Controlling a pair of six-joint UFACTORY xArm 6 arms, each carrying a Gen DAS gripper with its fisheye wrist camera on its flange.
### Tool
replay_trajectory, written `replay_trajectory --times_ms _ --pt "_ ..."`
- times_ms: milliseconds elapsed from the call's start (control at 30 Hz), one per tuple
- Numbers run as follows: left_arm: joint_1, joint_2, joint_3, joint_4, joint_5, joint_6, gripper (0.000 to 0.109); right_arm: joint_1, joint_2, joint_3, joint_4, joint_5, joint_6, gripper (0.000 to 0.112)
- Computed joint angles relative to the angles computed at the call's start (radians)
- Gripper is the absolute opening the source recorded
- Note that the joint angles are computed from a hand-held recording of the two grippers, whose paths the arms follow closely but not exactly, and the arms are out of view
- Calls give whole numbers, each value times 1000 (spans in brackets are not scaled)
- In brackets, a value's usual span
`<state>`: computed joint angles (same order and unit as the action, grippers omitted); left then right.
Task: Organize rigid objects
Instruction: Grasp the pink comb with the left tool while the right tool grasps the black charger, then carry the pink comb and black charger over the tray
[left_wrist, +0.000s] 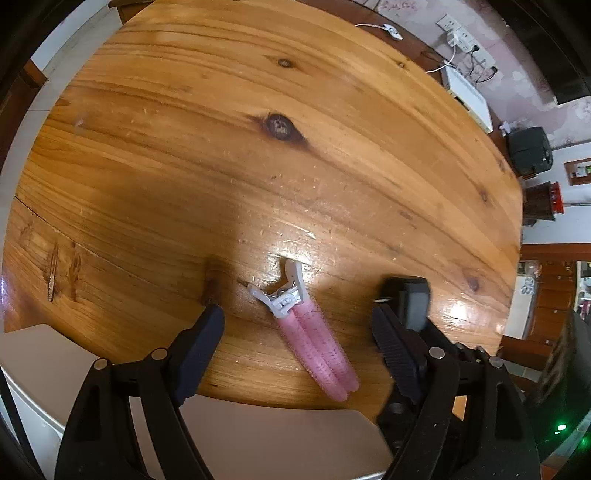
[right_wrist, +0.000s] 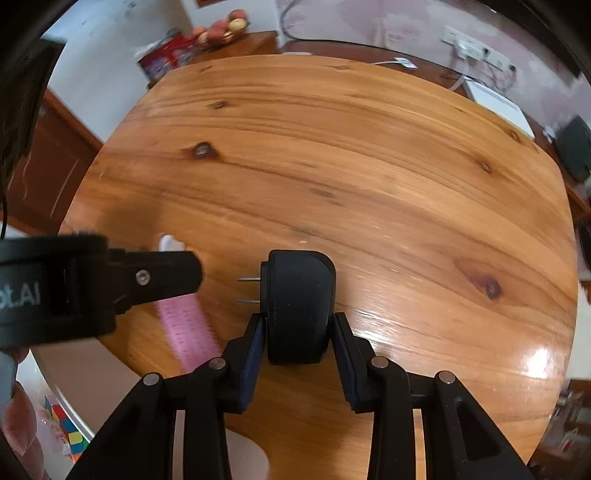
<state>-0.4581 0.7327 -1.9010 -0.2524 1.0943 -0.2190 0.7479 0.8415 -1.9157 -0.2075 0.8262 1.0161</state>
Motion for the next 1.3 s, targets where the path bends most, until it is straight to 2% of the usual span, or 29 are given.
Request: replay_trajectory --times_ms 67,133,200,233,267,367,467,767,900,1033,1300 --pt "-9 20 -28 23 23 -26 83 -5 -44 79 2 -44 34 37" --pt "-14 52 -75 39 68 -50 73 -8 -75 132 2 -71 57 37" --pt "-18 88 -130 54 123 -68 55 -10 -92 161 8 -90 69 37" --pt "-22 86 -131 69 120 -74 53 -12 -106 186 12 -107 76 37" --pt "-26 91 -139 73 124 -70 44 -13 -118 208 16 -122 84 37" --pt "-38 110 -173 104 150 -69 38 -16 -140 248 23 -155 99 37" --pt "-44 102 -156 106 128 -46 31 -18 -154 270 23 -173 114 37" --pt "-23 -33 20 48 -29 48 29 -17 -226 352 -54 -194 224 33" --pt "-7 -100 75 12 -63 84 29 -1 -279 388 -124 -182 294 33" --pt "7 -189 156 -18 -107 127 29 24 -314 380 -184 -145 348 33" --pt "30 -366 295 -65 -132 264 29 121 -346 285 -312 -17 432 33"
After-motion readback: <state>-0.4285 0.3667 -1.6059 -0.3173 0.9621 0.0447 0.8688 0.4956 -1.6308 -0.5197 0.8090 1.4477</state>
